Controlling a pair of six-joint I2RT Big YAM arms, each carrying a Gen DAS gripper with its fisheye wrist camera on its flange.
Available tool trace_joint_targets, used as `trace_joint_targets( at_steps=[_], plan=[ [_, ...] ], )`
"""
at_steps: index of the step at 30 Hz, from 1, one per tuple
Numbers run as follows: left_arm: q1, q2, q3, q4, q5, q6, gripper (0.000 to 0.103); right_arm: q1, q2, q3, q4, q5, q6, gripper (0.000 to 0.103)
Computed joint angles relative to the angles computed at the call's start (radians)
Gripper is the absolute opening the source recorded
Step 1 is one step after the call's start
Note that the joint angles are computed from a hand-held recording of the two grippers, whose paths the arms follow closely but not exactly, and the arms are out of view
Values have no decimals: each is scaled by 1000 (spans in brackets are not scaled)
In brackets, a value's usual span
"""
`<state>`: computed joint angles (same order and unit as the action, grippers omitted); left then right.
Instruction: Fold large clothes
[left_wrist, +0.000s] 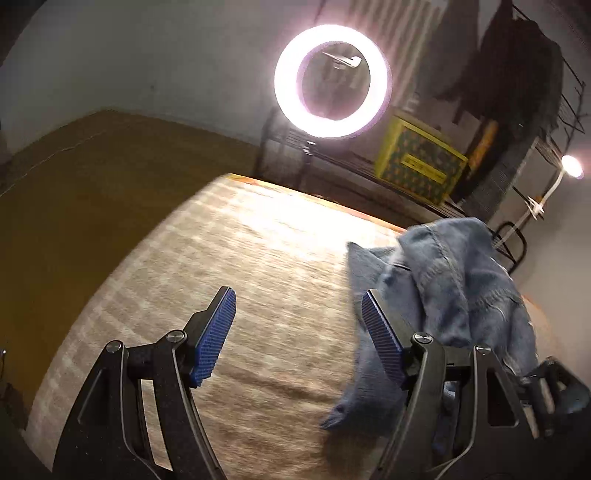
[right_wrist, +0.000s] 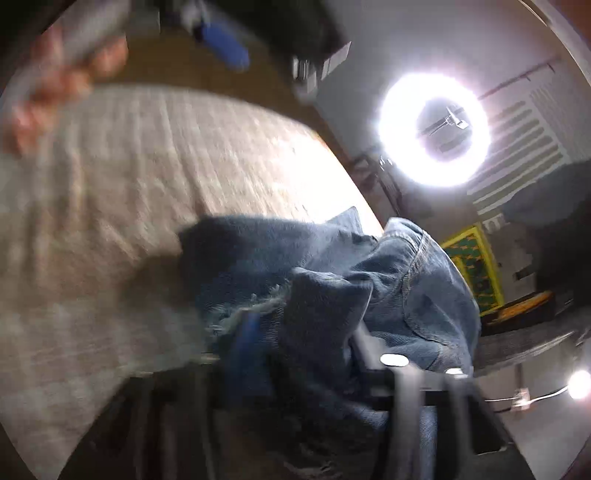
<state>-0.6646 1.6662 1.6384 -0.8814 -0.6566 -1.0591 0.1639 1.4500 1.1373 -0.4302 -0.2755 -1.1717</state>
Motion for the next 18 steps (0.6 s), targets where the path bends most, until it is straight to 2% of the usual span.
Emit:
trace_joint_targets(
  at_steps=[3, 5, 6, 9, 11, 14, 16, 18],
  plan=[
    [0, 9, 8, 50, 49, 6, 74, -77, -31, 43, -147, -170, 2, 75],
    [2, 9, 0, 102, 100, -1, 74, -126, -34, 78, -230, -246, 34, 77],
    [3, 11, -7, 139, 142, 0, 74, -176, -19, 124, -315, -307, 46, 78],
    [6, 36, 2, 210, 253, 10, 74, -293, 27, 221, -432, -435, 97, 79],
    [12, 60, 22, 244, 332, 1, 74, -354, 76, 287, -448, -475, 168, 80],
    [27, 115, 72, 279, 437, -13, 75, -407, 158, 380, -434, -472, 292, 85],
    [35, 147, 114, 262, 459, -20, 75, -432, 254, 499, -516, -481, 376, 86],
    [58, 184, 156, 259, 518, -37, 75, -443, 345, 618, -626, -506, 423, 86]
  ],
)
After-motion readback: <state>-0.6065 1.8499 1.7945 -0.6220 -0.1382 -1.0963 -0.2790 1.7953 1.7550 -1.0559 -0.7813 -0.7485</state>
